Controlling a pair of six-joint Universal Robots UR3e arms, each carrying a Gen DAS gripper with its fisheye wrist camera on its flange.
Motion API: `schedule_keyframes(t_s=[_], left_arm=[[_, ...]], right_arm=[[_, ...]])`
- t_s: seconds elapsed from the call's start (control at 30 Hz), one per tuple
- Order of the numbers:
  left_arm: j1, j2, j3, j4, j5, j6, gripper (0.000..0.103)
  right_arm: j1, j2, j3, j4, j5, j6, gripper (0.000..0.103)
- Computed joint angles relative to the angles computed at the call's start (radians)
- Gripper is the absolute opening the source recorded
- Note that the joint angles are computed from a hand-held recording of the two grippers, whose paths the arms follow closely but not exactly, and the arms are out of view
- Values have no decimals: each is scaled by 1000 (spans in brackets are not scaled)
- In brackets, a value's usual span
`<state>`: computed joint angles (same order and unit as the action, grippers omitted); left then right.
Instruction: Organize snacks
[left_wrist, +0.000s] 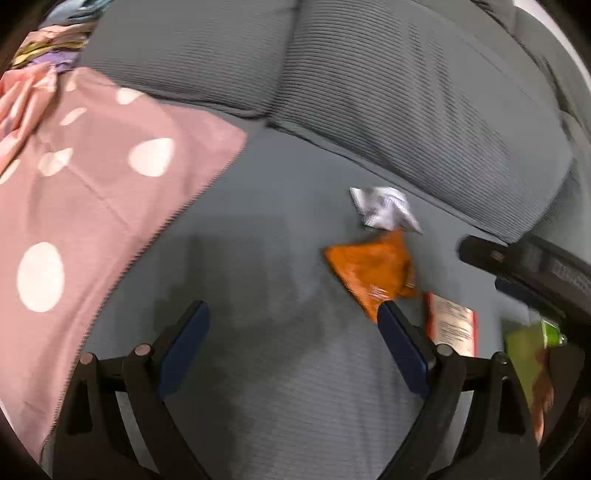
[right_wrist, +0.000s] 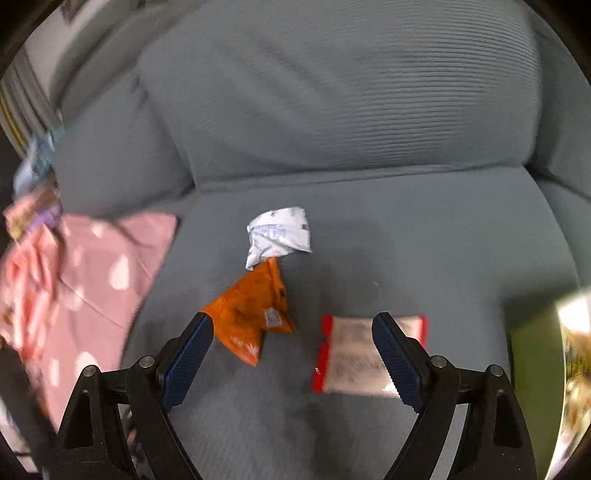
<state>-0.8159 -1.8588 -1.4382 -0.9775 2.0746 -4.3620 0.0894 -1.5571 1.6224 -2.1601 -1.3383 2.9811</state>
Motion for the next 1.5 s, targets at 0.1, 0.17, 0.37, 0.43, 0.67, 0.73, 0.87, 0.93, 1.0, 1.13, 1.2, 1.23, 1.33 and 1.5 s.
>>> schedule_keyframes(t_s=[0.1, 0.17, 0.37, 0.43, 0.67, 0.73, 0.87, 0.93, 1.0, 1.13, 1.2, 1.23, 1.33, 1.5], left_arm=[[17, 35, -43, 25, -28, -8, 92], [23, 48, -57, 40, -39, -11, 92], [30, 23, -20, 25, -50, 1, 92], [40, 22, -38, 56, -65, 8, 93], [37, 15, -26, 51, -66, -4, 97], [38, 17, -33, 66, -70, 0, 97], [42, 18, -36, 68, -79, 3, 97], [44, 21, -39, 70, -82, 2, 97], [43, 20, -41, 73, -81, 2, 97], [41, 16, -37, 77, -80, 3, 97], [42, 15, -36, 82, -82, 7, 97], [41, 13, -34, 82, -82, 6, 97], [37, 6, -26, 76, -82, 1, 97], [24, -15, -5, 71, -80, 1, 97]], right_arm=[[116, 197, -204, 28, -128, 22, 88], [143, 294, -316, 51, -133, 33, 88], [219, 578, -660, 168, -228, 32, 88], [236, 621, -689, 147, -271, 7, 88], [257, 763, -824, 155, -339, -3, 88], [255, 773, -820, 145, -339, -15, 88], [213, 768, -797, 153, -255, -7, 72], [196, 743, -765, 143, -238, 10, 65], [190, 720, -729, 124, -239, -2, 57], [159, 611, -577, 44, -213, -17, 52], [122, 497, -454, -3, -157, -31, 52], [107, 451, -406, -19, -131, -40, 52], [30, 228, -198, -39, -33, -92, 52], [-127, -137, 122, -12, 123, -186, 52]])
